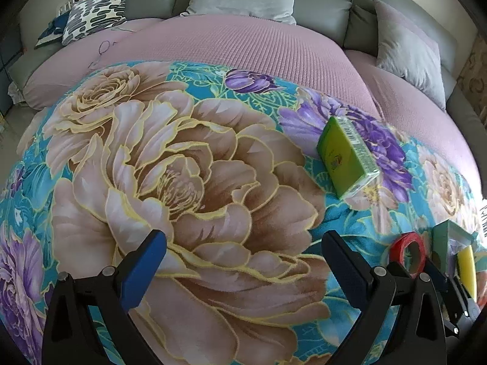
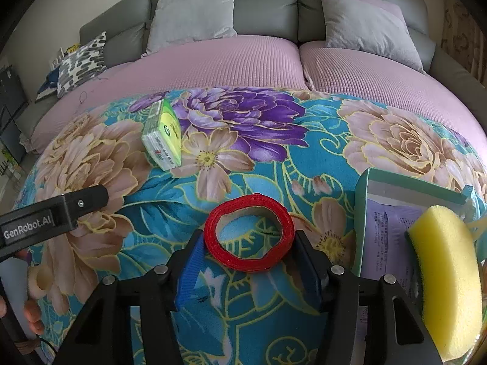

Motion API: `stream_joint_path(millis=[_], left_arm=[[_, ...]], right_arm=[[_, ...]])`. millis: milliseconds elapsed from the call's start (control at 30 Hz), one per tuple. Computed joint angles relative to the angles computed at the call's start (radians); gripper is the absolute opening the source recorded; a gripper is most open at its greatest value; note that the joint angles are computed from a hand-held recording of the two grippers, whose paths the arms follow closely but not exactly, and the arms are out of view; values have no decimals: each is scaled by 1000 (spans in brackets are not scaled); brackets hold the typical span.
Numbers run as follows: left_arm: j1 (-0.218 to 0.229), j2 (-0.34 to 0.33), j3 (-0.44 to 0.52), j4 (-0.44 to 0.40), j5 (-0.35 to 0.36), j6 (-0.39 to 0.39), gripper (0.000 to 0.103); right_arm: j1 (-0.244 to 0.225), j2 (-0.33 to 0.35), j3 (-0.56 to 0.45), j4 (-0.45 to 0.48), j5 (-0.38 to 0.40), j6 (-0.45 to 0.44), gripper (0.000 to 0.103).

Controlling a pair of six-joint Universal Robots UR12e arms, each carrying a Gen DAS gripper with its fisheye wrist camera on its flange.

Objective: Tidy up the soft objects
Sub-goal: 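Grasp red ring with right gripper while left gripper grasps small green box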

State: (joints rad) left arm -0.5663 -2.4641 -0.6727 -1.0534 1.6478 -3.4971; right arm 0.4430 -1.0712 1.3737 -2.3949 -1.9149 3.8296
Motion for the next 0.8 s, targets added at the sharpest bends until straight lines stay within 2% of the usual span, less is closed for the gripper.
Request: stream_joint_path(millis=[133, 233, 367, 500, 533, 600, 667, 733, 767, 800], left_arm=[[8, 9, -23, 86, -65, -10, 101], [11, -10, 5, 121, -141, -8, 101], [3, -56, 88, 148, -158, 13, 101], [-8, -133, 238, 88, -161, 62, 99], [-10, -158, 285, 60, -155, 66, 96], [-13, -213, 395, -23, -154, 71, 73], [-15, -283, 529, -113, -160, 71, 71], [-17, -296, 551, -138, -162, 69, 65], [-17, -308, 573, -156, -167, 62, 53], [-18, -300, 554, -150, -168, 56, 39]], right_arm=[[-1, -12, 16, -37, -20, 14, 60], [-1, -23, 29, -61, -46, 27, 60], [3, -36, 42, -101, -101, 33, 60], [4, -52, 57, -130, -142, 40, 60], [3, -56, 60, -134, -148, 42, 60], [2, -63, 68, -139, -158, 49, 60], [0, -69, 75, -140, -165, 56, 60], [-1, -75, 81, -142, -169, 63, 60], [-1, -77, 83, -143, -171, 65, 60], [-1, -78, 85, -145, -173, 65, 60]])
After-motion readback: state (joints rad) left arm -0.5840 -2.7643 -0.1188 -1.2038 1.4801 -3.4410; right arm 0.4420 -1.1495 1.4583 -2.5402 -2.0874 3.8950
